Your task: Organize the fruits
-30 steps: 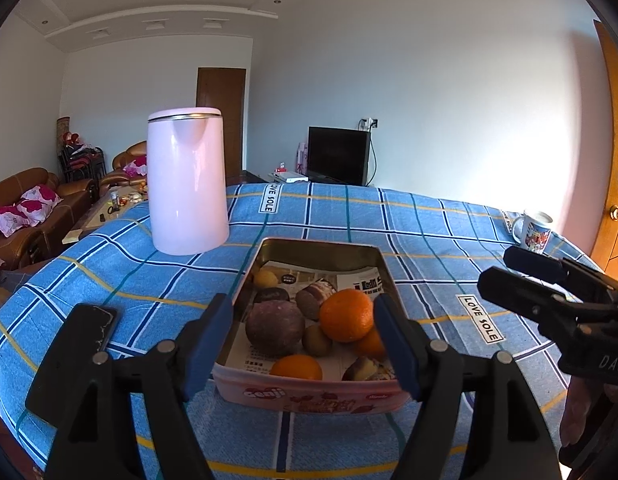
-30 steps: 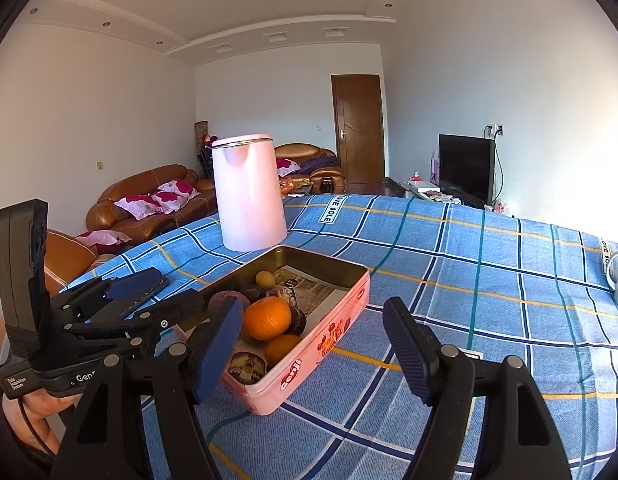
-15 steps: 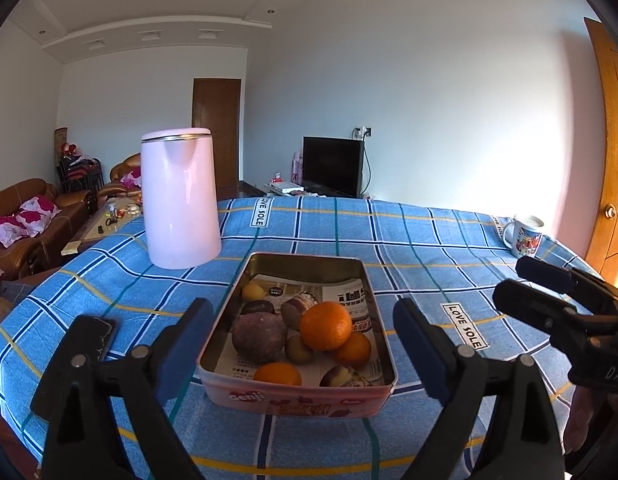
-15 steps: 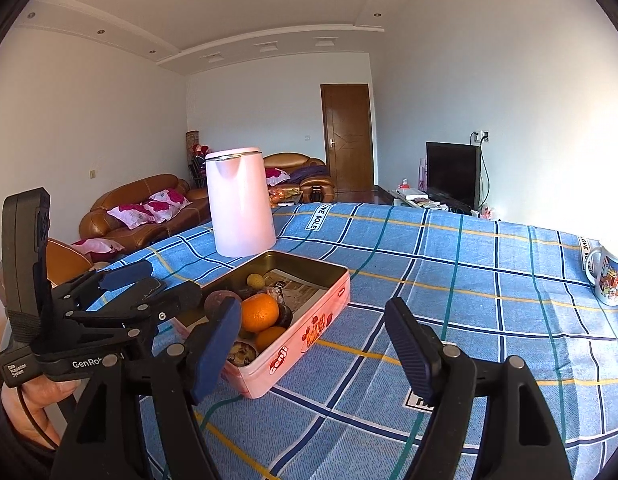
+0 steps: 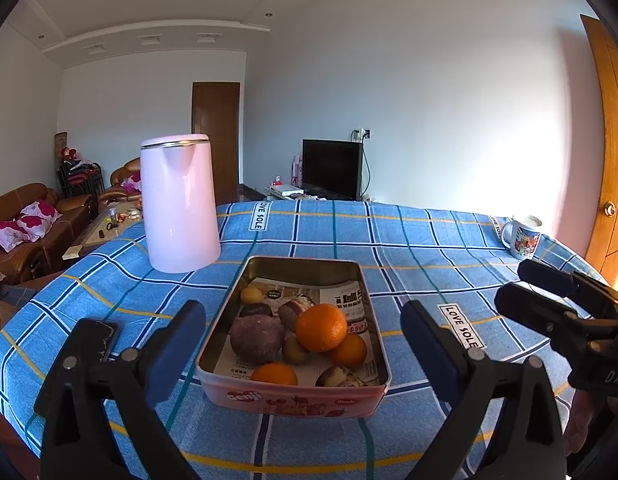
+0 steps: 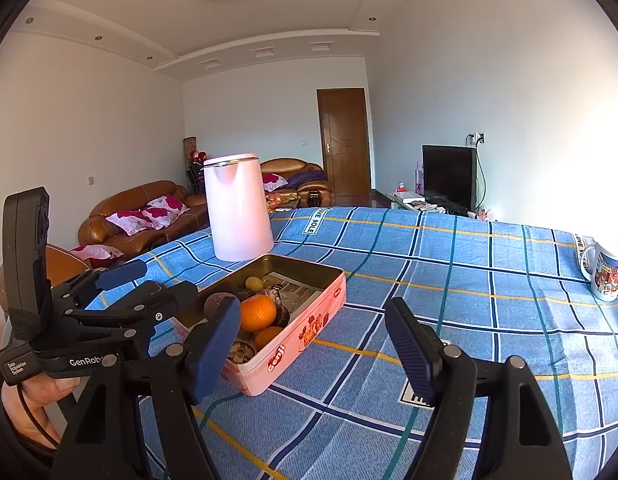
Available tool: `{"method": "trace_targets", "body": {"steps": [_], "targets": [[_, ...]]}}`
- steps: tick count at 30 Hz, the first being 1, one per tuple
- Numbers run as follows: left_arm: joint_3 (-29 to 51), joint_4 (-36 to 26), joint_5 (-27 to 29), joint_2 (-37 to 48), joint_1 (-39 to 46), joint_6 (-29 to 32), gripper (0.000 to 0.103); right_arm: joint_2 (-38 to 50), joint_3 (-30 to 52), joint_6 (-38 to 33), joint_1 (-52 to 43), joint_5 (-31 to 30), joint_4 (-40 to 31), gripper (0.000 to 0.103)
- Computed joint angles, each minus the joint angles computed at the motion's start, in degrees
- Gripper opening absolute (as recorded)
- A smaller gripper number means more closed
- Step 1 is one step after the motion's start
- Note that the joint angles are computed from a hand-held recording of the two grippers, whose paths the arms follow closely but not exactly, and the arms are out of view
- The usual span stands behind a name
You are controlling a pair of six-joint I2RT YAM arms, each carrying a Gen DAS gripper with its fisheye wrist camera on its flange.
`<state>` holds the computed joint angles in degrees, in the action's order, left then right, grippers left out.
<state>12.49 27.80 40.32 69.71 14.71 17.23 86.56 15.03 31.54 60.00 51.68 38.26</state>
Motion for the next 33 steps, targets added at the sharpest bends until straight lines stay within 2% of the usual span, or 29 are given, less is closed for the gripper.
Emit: {"method": "trace_targets", "body": {"steps": [18, 33], "targets": [[-0.8, -4.4, 1.6, -6.5, 0.1, -0.7, 0.103, -3.0, -1.5, 1.9, 3.2, 4.0, -2.8, 0.076], [-0.6, -5.5, 0.9, -6.8, -0.7, -0.1, 0.103, -3.7, -2.3, 2.6, 3.6, 4.5, -3.2, 0.076]]}}
